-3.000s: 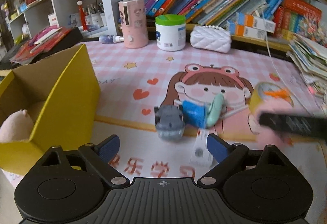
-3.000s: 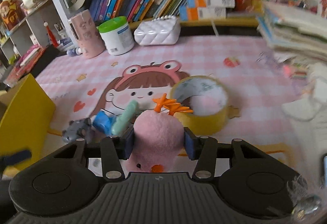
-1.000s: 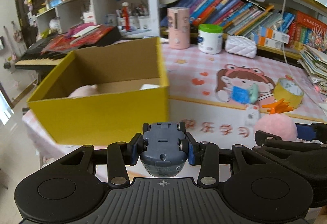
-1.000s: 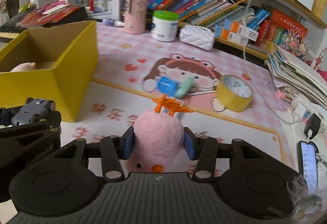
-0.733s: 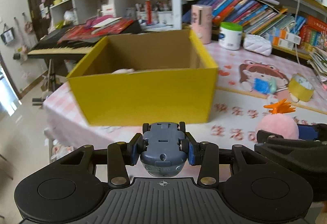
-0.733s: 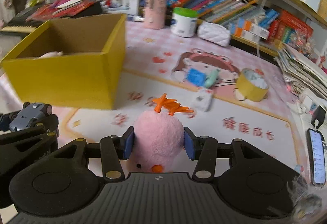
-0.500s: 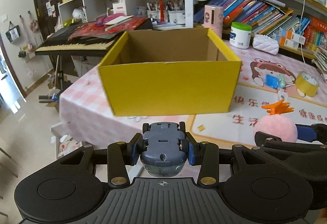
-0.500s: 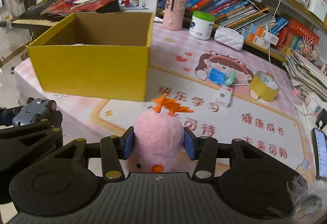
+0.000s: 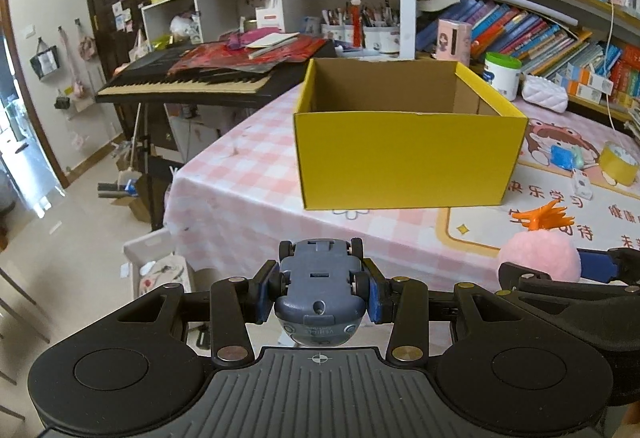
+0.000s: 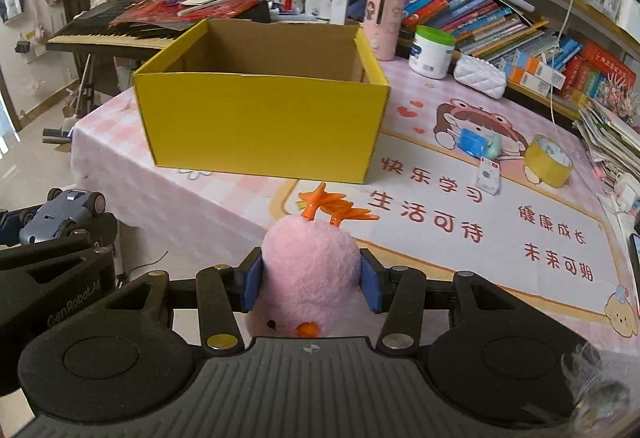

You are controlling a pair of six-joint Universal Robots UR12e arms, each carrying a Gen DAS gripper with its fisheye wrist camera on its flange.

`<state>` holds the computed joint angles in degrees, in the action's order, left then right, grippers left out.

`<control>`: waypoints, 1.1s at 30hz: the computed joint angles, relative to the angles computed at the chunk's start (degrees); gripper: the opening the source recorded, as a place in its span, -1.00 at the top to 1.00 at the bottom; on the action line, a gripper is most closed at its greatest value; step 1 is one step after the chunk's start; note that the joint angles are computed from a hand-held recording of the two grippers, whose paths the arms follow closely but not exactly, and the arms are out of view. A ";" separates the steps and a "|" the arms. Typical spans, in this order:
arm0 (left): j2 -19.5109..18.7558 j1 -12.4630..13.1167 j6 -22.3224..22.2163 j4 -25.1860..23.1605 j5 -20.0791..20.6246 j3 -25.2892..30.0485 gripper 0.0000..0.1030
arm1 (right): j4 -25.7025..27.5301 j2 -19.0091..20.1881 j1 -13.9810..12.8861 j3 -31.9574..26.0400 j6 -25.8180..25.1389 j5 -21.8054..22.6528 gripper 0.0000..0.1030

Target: Organize objects

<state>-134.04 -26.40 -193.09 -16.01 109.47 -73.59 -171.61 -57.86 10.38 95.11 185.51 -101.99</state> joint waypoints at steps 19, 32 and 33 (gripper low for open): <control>-3.27 0.66 4.67 10.77 0.00 4.62 0.20 | -7.21 2.45 -0.68 -3.57 -1.28 -0.80 0.10; -12.85 0.42 5.75 8.75 1.08 22.74 0.20 | -11.57 8.44 -3.97 -14.77 -7.11 3.59 0.10; -13.53 0.37 5.65 7.88 1.50 24.06 0.20 | -10.90 8.91 -4.28 -15.69 -7.25 4.06 0.10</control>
<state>-147.58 -26.02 -187.44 -8.13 110.97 -49.53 -182.51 -48.95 6.11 79.42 178.25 -97.93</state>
